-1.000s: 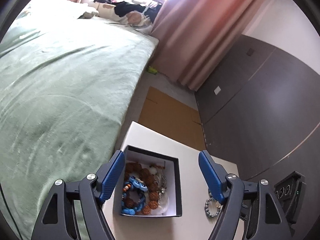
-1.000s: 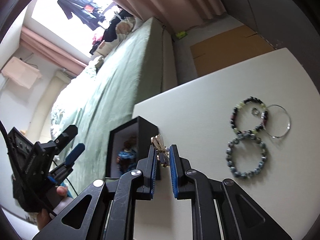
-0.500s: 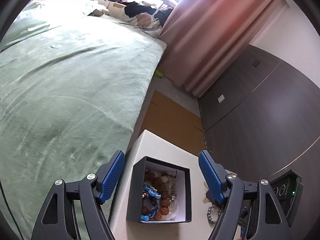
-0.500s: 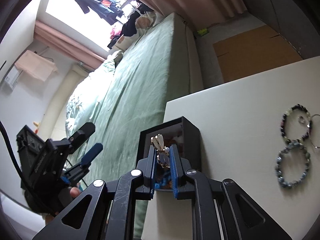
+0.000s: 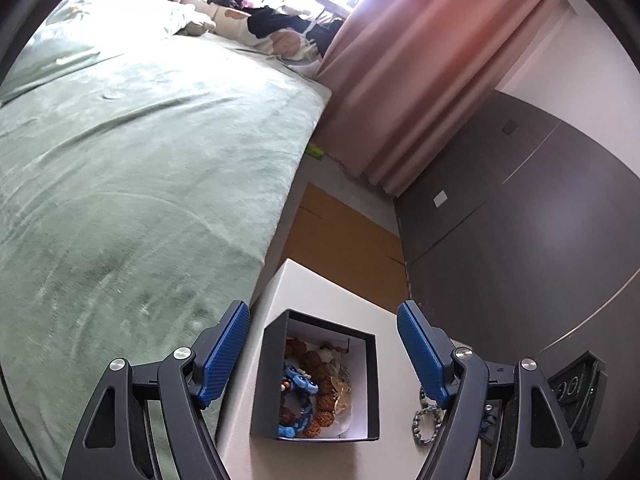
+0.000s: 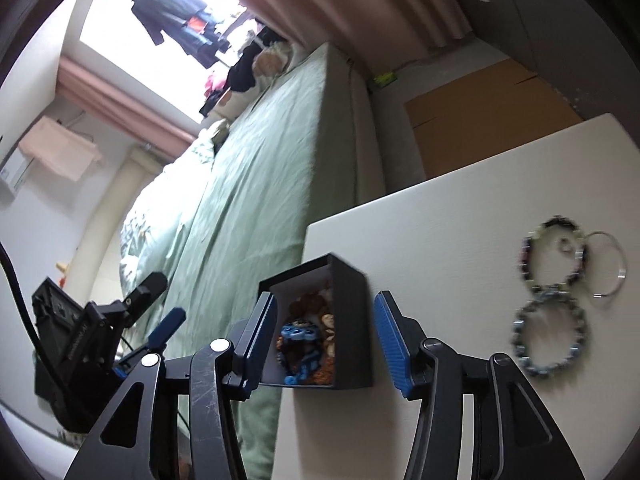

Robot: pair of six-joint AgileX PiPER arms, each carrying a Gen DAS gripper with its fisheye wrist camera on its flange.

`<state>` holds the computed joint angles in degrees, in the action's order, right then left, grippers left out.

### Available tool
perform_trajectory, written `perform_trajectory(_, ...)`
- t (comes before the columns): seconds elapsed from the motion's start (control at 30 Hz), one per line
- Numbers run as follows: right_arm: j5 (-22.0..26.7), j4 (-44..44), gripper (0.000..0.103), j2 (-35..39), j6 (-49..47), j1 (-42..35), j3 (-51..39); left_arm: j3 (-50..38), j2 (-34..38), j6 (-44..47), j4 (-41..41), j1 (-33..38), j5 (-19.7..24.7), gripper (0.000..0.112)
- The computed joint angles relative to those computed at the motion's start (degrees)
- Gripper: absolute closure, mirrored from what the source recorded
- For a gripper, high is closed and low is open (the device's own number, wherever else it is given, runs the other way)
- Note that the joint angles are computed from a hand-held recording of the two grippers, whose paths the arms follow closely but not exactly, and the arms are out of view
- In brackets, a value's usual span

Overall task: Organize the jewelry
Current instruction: 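Move the butterfly brooch over the black box and open the right tool, then grasp the grey bead bracelet with the left tool and lift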

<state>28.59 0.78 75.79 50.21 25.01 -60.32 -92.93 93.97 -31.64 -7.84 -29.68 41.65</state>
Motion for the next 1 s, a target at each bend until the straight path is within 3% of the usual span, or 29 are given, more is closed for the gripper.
perform_trajectory(0.17, 3.9, -1.5, 0.05, -5.5, 2.7, -2.8, 3.0, -1.5, 1.2, -1.4, 2.4, -3.2, 0.9, 0.035)
perform_trajectory(0.33, 8.6, -5.8, 0.03, -10.9, 6.5, -5.4, 4.7, -3.6, 2.7, -2.3, 4.5, -7.1, 1.7, 0.035)
perform_trajectory(0.6, 12.6, 1.1, 0.029, -16.8, -0.5, -14.0, 7.8, -8.5, 6.5, -3.1, 7.8, -13.2, 4.2, 0.035)
perform_trajectory(0.83, 17.3, 0.5, 0.029, -20.0, -1.8, -17.8, 8.6, -12.1, 9.8, -2.9, 10.6, -18.1, 6.4, 0.035)
perform_trajectory(1.0, 20.4, 3.9, 0.029, -22.3, -7.7, -24.4, 10.1, -15.7, 12.9, -2.3, 12.8, -21.5, 8.5, 0.036)
